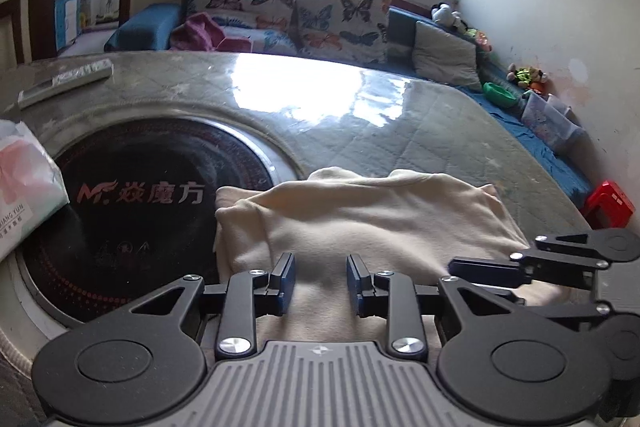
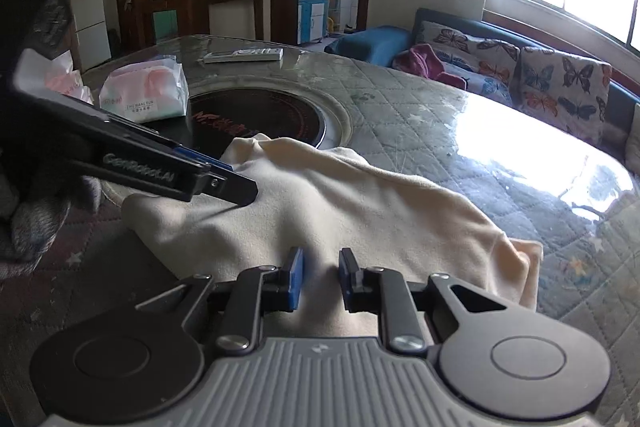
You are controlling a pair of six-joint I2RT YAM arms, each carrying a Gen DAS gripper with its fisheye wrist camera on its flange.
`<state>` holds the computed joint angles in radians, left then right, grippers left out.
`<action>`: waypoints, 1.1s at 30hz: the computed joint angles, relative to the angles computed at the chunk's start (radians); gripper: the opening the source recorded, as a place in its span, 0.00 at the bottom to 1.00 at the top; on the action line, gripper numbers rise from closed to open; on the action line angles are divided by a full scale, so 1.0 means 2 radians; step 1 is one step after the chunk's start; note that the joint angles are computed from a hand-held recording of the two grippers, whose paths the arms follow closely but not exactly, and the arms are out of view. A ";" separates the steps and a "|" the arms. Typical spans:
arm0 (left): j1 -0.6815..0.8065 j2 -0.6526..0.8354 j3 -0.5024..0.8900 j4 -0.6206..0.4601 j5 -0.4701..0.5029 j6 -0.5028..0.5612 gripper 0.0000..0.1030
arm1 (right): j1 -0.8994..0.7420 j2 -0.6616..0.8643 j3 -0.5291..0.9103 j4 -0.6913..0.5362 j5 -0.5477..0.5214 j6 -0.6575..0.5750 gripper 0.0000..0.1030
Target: Fold clothes
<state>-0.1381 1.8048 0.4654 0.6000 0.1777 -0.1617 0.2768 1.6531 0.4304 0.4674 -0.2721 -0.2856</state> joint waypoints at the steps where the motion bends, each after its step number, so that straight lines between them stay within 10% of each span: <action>1: 0.002 0.000 0.001 0.002 0.002 0.000 0.29 | -0.002 -0.003 0.001 -0.003 -0.004 -0.004 0.17; 33: 0.022 0.044 0.048 -0.013 -0.005 0.000 0.30 | 0.027 0.149 0.219 -0.082 -0.010 0.006 0.15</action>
<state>-0.0946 1.8920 0.5619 0.5735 0.1683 -0.1608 0.3311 1.9510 0.8690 0.3033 -0.2928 -0.2731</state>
